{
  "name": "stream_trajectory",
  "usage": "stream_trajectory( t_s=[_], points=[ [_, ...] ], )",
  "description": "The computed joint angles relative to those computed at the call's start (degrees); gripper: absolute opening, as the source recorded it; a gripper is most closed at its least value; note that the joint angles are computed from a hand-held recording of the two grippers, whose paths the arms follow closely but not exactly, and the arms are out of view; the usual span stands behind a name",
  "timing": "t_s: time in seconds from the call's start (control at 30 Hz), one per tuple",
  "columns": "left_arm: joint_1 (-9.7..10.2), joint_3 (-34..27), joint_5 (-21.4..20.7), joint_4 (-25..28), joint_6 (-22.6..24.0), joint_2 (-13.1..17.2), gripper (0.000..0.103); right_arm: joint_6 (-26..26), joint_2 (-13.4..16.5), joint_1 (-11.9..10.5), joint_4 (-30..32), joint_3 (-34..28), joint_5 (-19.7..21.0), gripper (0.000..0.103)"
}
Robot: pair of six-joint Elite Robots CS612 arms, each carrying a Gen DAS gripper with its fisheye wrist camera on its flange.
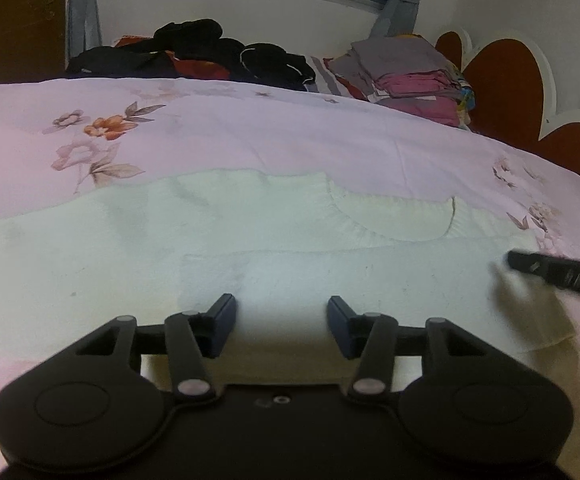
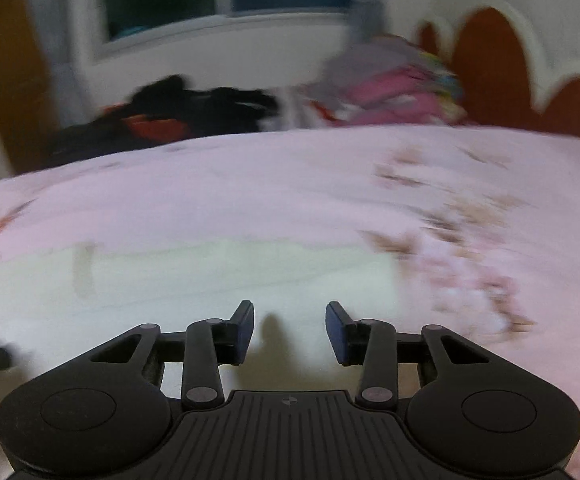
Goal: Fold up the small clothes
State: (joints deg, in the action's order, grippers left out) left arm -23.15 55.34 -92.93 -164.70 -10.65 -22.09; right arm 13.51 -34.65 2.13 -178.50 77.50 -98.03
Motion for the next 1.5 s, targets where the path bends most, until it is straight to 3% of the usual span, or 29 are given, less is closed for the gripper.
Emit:
stream_trajectory(
  t_s=[0.13, 0.33, 0.4, 0.47, 0.7, 0.97, 1.2, 1.5],
  points=[
    [0.07, 3.1, 1.6, -2.0, -0.3, -1.9, 0.062, -1.5, 0.9, 1.9, 1.2, -1.9, 4.1, 0.041],
    [1.03, 6.7, 3.1, -3.6, -1.0, -4.0, 0.063, -1.5, 3.1, 3.6, 7.9, -5.7, 4.2, 0.041],
    [1.46, 7.8, 3.3, -4.3, -1.6, -4.7, 0.064, -1.2, 2.9, 4.1, 8.1, -5.9, 3.4, 0.041],
    [2.01, 8.8, 3.4, -4.8, -2.3, -5.3, 0.066, -0.1, 2.5, 4.1, 7.2, -5.6, 5.5, 0.041],
    [4.68, 12.5, 3.9, -5.5, -5.4, -7.4, 0.067, 0.7, 3.3, 5.8, 8.4, -7.9, 6.4, 0.041],
    [9.57, 16.1, 4.1, -7.3, -15.6, -8.7, 0.066, 1.8, 4.9, 7.5, 9.5, -11.3, 7.3, 0.041],
    [12.42, 18.0, 7.1, -9.1, -26.3, -8.9, 0.066, 0.4, 5.9, 8.3, 10.7, -13.3, 6.4, 0.041],
    [14.79, 13.0, 3.7, -14.4, -35.0, -4.3, 0.063, 1.1, 7.3, 8.6, 12.3, -15.3, 4.8, 0.041]
  ],
)
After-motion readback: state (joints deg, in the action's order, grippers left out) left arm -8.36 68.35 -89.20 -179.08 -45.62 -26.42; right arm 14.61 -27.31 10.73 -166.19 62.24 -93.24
